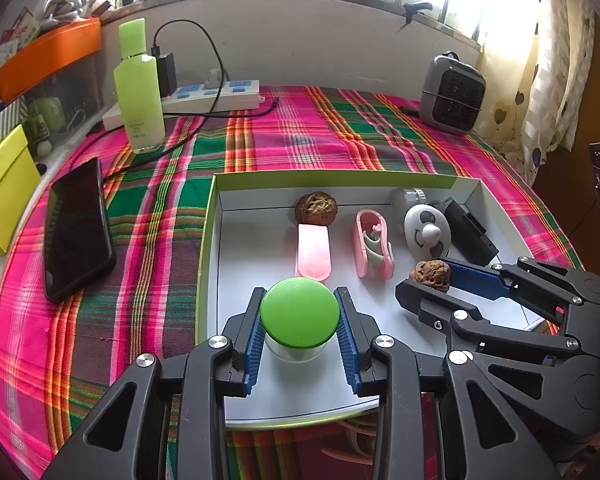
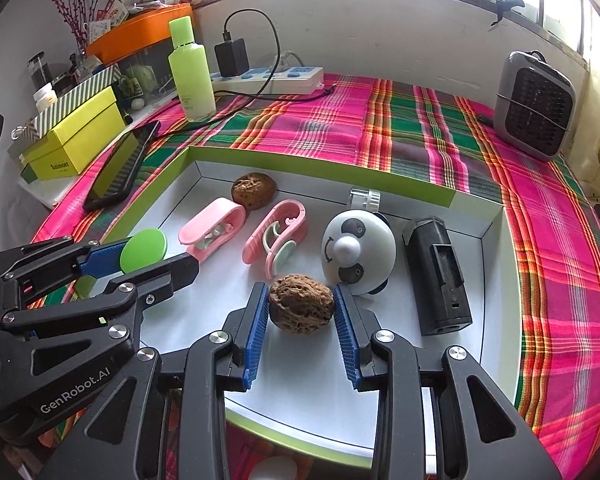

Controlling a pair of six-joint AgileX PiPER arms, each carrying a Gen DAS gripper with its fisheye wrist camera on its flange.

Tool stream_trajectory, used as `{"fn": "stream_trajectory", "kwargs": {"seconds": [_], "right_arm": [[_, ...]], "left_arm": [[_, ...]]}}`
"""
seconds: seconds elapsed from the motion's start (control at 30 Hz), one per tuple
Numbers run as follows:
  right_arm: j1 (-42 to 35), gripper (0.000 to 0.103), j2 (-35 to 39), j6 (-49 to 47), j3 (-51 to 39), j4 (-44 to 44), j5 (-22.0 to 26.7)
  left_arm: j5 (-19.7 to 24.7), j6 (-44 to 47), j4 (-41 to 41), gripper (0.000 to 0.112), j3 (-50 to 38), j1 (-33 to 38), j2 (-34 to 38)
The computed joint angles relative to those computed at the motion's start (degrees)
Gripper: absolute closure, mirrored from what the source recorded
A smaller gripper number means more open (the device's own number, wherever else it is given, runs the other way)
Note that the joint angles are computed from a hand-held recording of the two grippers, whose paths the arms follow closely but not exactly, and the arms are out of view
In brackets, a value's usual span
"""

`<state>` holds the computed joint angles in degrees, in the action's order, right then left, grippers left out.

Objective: Organize objects
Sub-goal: 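Lower the walnut and green cap into the box and open the right gripper, then open the left gripper to release the green-topped cap in the box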

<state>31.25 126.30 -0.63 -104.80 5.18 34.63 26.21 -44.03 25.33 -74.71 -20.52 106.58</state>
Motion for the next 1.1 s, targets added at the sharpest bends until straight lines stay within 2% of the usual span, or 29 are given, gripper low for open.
{"fn": "stream_trajectory", "kwargs": {"seconds": [0.77, 1.1], "right_arm": [[-0.53, 0.068, -0.4, -0.39, 0.76, 2.15, -0.44], [-0.8, 0.062, -1.53, -0.4, 2.37, 2.98, -1.8]], "left_arm": [[1.09, -0.38, 0.82, 0.08, -0.4, -0.57, 0.24], [0.77, -0.94, 0.81, 0.08, 0.73, -0.67, -0.62]]}}
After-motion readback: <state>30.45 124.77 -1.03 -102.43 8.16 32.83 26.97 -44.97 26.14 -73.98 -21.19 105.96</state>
